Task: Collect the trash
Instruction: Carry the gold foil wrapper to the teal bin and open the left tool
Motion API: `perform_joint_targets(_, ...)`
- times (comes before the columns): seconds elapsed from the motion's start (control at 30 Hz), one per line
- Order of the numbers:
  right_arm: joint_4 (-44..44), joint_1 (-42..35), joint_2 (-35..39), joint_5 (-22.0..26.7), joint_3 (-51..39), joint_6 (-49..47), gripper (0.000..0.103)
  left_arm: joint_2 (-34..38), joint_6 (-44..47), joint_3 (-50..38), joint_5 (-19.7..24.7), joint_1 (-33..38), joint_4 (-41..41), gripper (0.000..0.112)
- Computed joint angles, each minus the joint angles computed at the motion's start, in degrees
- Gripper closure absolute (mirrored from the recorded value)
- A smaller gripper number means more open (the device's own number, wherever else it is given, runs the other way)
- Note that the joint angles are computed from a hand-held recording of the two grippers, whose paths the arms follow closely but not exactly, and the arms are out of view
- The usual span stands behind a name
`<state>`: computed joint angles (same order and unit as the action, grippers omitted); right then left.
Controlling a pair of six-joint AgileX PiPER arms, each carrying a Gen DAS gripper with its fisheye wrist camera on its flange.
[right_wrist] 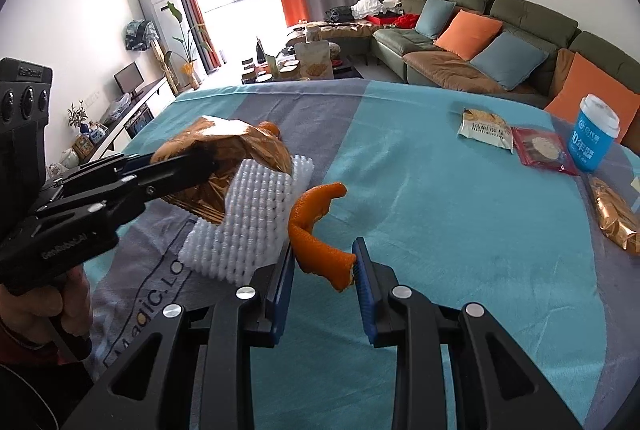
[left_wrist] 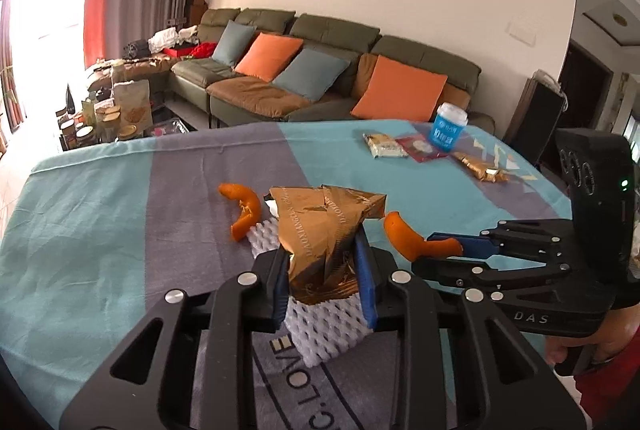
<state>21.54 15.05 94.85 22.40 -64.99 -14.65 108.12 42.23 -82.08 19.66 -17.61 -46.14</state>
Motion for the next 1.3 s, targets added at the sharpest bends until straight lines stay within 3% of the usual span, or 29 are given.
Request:
perform_joint_targets(0.37, -10.93, 5.71, -7.96, -2.25, 2.24, 11.9, 0.076, -19.11, 19.4, 17.79, -4.99, 5.61, -16.39, 0.085)
perform_joint_targets(0.63, -17.16, 13.56, -9.18, -2.33, -0.94, 18.42, 0.076, -31.75, 26.99, 27.14, -1.58, 16.75, -22.45, 0.085)
perform_joint_targets(0.83, -23.83, 20.18, -6.77, -1.06, -6.13, 25.47, 0.076, -38.33, 32.03, 31.54, 6.07, 30.39, -25.86, 0.085)
perform_joint_targets(1.0, -24.6, 24.24, -3.05, 0.39, -11.83, 25.77, 0.076, -42.11, 35.99, 33.68, 13.79, 42.71, -28.21, 0.085)
perform_joint_targets(1.3, -24.81, 30.03, 4.36, 3.24, -23.12, 25.74, 0.076, -41.18, 42.1, 32.23, 29.57, 66.78, -30.38, 0.085)
